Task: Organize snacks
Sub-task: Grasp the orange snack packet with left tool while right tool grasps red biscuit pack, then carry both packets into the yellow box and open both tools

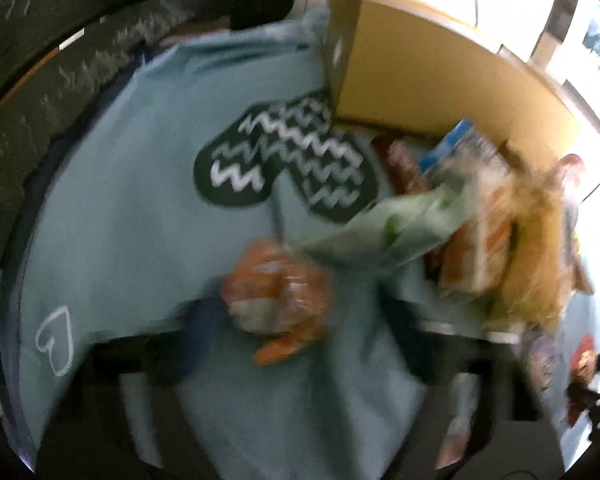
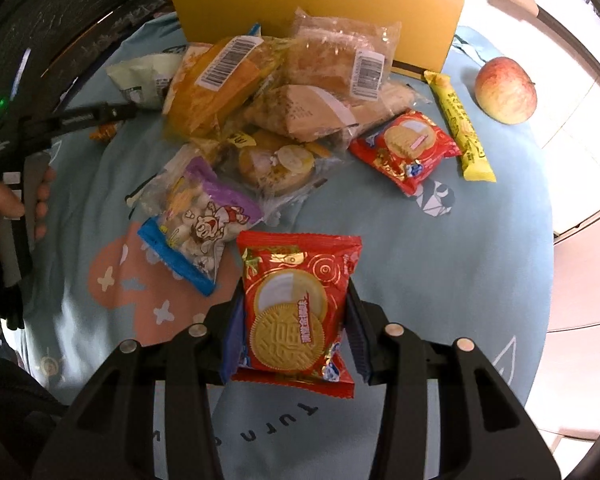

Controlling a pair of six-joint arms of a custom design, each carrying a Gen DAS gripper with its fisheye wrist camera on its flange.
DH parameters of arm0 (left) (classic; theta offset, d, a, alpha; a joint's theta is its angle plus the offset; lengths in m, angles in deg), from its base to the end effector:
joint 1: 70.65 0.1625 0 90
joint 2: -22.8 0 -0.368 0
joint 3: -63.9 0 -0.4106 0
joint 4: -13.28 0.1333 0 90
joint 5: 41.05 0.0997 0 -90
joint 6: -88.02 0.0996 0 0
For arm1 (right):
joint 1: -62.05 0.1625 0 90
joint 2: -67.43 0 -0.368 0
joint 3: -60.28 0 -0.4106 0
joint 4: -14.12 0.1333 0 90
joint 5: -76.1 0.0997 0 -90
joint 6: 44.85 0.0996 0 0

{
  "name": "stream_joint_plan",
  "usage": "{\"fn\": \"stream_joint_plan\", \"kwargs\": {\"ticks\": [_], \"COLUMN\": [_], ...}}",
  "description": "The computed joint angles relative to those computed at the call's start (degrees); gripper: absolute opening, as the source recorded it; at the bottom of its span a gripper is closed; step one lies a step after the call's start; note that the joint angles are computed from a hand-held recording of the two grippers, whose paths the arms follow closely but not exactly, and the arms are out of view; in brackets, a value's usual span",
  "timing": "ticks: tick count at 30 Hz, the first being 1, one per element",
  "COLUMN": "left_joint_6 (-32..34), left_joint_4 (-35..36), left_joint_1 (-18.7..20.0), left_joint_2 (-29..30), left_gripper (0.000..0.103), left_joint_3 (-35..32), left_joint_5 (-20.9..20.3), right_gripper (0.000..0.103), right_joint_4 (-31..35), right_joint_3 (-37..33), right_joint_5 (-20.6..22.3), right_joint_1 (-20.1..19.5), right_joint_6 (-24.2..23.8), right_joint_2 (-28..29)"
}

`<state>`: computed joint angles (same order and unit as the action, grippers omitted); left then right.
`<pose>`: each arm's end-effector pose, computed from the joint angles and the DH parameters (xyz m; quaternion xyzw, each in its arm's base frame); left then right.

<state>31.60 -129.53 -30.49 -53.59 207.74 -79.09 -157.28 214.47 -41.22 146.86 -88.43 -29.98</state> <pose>-0.1118 -0.3714 0.0564 0.0046 0.8934 -0.2789 0.3523 0.0596 -0.3117 0.1450 0.2646 -0.9131 0.0934 0.2957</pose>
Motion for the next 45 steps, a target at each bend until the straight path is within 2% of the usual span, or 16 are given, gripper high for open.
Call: {"fn": "stream_joint_plan", "kwargs": {"ticks": [3,6,14,16,21,26,31,34,40,41,42,43,44,45], "left_joint_6": [-1.3,-3.9,-3.6,-3.4,2.0,14.7,27.7,34.7,40.6,41.0,40.3,37.4,35.5,34.4], "left_joint_4": [-0.9,-2.0,-0.6,0.7,-3.4,-13.2,-21.4,-25.0,-24.2,-24.4,-23.4,-20.1,-18.0,-16.6], "left_joint_1": [-1.4,-4.1,-14.8,-17.5,-20.2,-19.2,-15.8,-13.2,-7.7,-6.7,-5.7,-4.4,-4.0,-3.5], "left_joint_2": [-2.6,-6.4,-11.4,-11.8,-8.7,-3.4,3.6,8.2,15.8,16.7,17.7,18.7,18.8,18.6], "left_gripper": [0.042,0.042,0.042,0.042,0.042,0.042,0.042,0.042,0.044,0.049,0.074,0.09,0.099,0.099], "left_joint_3": [2.6,6.0,8.0,7.5,3.7,-3.9,-14.8,-21.9,-33.2,-34.4,-36.0,-37.9,-38.2,-38.3], "left_joint_5": [0.1,-0.1,-0.2,-0.2,2.2,5.5,7.2,7.4,9.4,9.9,10.4,11.4,12.4,12.5], "right_gripper": [0.045,0.045,0.045,0.045,0.045,0.045,0.045,0.045,0.045,0.046,0.053,0.06,0.063,0.063], "right_joint_4": [0.0,0.5,3.6,5.9,10.7,11.8,11.5,11.4,12.2,13.4,12.8,11.2,9.8,9.6], "right_joint_3": [-0.3,-0.5,-0.9,-1.5,-6.5,-14.6,-26.1,-32.7,-43.2,-45.0,-47.0,-48.2,-49.0,-49.2], "right_joint_5": [0.3,1.2,4.2,5.3,7.6,8.4,7.6,6.9,6.7,6.6,4.1,0.8,-1.6,-1.5], "right_joint_1": [-0.3,-0.7,0.8,2.0,7.5,13.6,19.1,20.5,20.1,20.0,19.8,20.3,20.4,20.0], "right_joint_6": [0.6,1.0,1.7,2.6,6.0,9.9,11.6,12.1,13.0,13.4,13.1,12.9,12.4,12.3], "right_joint_2": [-0.8,-1.8,-5.1,-7.4,-10.6,-8.2,-0.5,4.6,14.1,15.7,18.5,20.6,22.3,22.7]}}
